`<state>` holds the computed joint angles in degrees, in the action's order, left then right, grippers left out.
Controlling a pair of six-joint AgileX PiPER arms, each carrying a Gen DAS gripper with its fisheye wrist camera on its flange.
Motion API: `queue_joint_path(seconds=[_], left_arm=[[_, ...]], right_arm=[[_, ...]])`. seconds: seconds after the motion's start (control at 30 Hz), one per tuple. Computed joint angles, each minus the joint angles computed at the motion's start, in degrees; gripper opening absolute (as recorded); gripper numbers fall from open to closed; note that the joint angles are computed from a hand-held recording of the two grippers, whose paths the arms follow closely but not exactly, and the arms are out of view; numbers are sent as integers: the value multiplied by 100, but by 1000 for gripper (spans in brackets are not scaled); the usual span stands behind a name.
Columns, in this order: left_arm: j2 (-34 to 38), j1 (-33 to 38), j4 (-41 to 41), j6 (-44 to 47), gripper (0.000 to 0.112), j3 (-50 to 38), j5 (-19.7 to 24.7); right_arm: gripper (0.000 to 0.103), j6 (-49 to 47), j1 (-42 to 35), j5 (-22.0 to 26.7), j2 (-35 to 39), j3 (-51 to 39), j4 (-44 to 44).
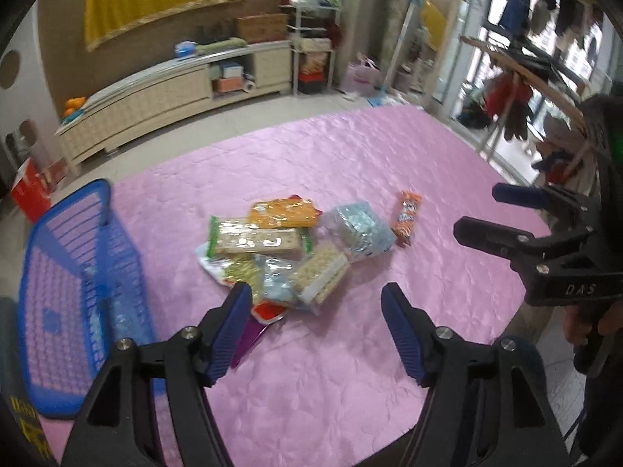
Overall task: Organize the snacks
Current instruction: 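Move both grippers back toward the snack pile, then grasp the white cracker pack with the left gripper while the right grasps the blue-striped pack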
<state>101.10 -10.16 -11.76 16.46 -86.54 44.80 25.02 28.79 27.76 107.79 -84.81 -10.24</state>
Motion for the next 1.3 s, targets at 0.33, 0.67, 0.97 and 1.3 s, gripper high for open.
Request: queue_joint_path(seconds=[0.33, 0.67, 0.97, 1.3], left_arm=[[1392, -268, 341, 661, 67, -1219, 487], [2634, -352, 519, 1369, 67, -2503, 977], [3327, -485, 1009, 1357, 67, -3150, 1122], [2819, -582, 1046, 1358, 44, -2168, 340]], right_arm=[[96, 341, -163, 157, 772, -404, -314], [96, 619, -337, 25, 1276, -610, -356], [96, 617, -505, -20, 1454, -643, -83], [96, 668, -534, 8, 1358, -583, -160]])
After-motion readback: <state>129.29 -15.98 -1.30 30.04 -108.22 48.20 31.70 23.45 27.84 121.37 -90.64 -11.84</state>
